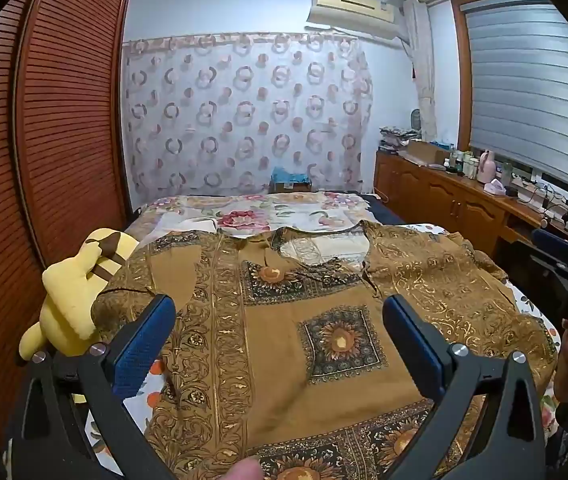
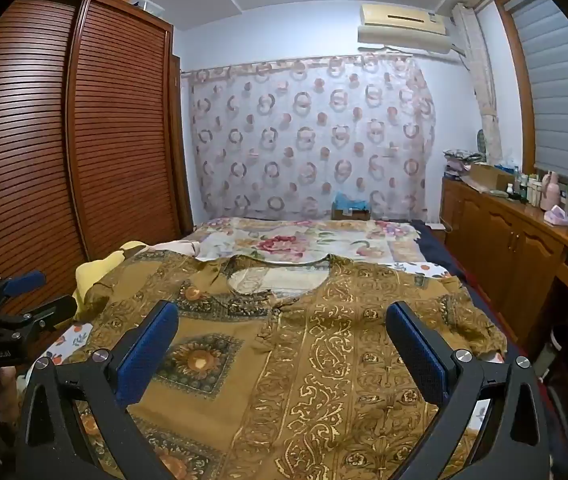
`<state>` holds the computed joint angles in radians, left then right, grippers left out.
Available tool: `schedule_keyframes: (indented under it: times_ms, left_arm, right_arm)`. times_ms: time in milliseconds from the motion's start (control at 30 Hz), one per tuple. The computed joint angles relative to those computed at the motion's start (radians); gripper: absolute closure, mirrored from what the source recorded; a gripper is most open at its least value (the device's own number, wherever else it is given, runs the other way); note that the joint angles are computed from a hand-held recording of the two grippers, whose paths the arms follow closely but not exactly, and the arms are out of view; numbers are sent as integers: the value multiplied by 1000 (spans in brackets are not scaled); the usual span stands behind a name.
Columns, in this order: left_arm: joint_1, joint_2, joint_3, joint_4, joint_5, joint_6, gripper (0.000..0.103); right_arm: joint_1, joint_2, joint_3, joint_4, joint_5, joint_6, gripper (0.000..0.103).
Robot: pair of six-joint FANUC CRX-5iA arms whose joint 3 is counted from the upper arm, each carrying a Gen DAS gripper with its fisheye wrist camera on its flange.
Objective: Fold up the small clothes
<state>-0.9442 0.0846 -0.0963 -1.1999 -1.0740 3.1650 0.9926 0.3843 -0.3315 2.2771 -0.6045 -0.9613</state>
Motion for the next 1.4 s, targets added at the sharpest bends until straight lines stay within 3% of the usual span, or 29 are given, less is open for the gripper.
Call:
schedule_keyframes:
  times_ms: [200, 1400]
  left_arm:
    - [4, 1, 5, 15, -3, -26, 0]
    - [8, 2, 4, 18, 0, -22, 0]
  right_arm:
    - [17, 2, 0, -41, -12, 26, 0]
    - [7, 2, 2, -24, 6, 11, 0]
